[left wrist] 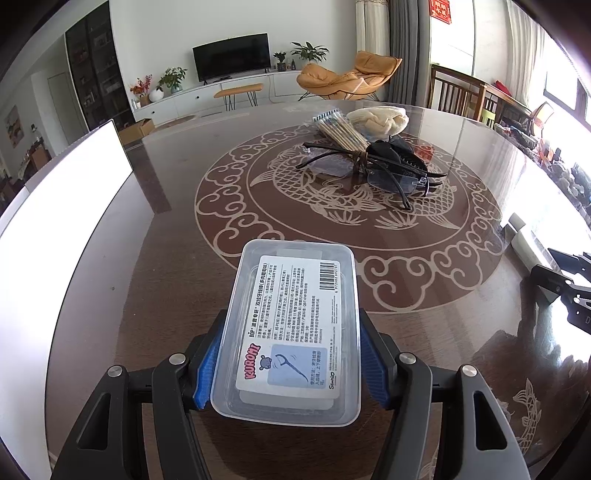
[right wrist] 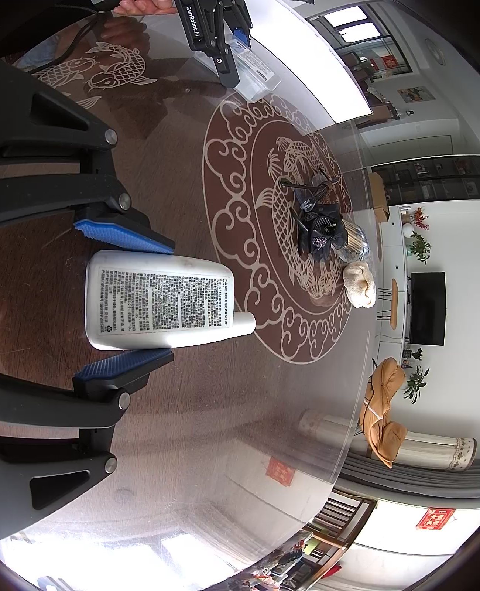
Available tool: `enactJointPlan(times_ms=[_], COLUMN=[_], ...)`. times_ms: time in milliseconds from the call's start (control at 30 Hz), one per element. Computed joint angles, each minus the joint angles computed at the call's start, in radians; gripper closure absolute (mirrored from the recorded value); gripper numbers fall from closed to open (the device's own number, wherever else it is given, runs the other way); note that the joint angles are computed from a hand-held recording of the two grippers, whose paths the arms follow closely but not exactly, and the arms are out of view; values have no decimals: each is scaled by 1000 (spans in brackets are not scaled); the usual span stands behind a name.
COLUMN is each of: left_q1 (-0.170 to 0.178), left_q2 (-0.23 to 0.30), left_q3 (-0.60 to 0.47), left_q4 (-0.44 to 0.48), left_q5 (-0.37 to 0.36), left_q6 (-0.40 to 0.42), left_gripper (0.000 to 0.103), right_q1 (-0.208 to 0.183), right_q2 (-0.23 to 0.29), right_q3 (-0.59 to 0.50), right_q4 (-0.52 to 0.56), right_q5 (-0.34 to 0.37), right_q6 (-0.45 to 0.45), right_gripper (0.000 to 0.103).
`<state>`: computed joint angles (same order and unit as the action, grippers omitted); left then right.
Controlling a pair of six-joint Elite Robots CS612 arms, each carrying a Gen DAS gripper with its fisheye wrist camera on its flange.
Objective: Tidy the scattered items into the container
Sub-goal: 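Carry the plastic box and lotion bottle into the cardboard box and release both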
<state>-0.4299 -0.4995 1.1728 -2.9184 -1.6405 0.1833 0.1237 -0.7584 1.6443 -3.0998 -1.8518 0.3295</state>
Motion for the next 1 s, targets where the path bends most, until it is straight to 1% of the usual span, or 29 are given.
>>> enactJointPlan(times_ms=[233,367,500,567,600,667,733,767,900,1000], left_q1=[3,16,24,33,36,38,37,37,37,37], left_q2=[1,6,7,7,4,-9,-29,-38,-72,-90], left_q3=[-5,-18,-22,-22,-16,7,42,58,111,141], left_q4=[9,29,30,24,22,4,-24,-34,-67,-74], left_q5=[-12,-66,-100,-135,-141,-142,-134,-137,-140,-154], left_q6=[-6,-32,-51,-92,-110,-116,-113,-113,-113,-121], left_gripper=[39,41,41,41,41,41,41,41,41,41], right_q1=[0,0,0,1,2,4,6,7,3,9], right_q2=[1,1,1,2,3,2,0,-3,-14,-9], right_q3=[-1,-1,-2,-2,-2,3,19,27,53,42], right_q4=[0,0,1,-1,-2,-18,-69,-94,-163,-197], right_q5=[0,0,0,-1,-4,-13,-14,-5,148,243], right_q6=[0,0,0,2,6,13,13,13,95,125], right_gripper=[51,51,51,51,51,51,51,51,51,51])
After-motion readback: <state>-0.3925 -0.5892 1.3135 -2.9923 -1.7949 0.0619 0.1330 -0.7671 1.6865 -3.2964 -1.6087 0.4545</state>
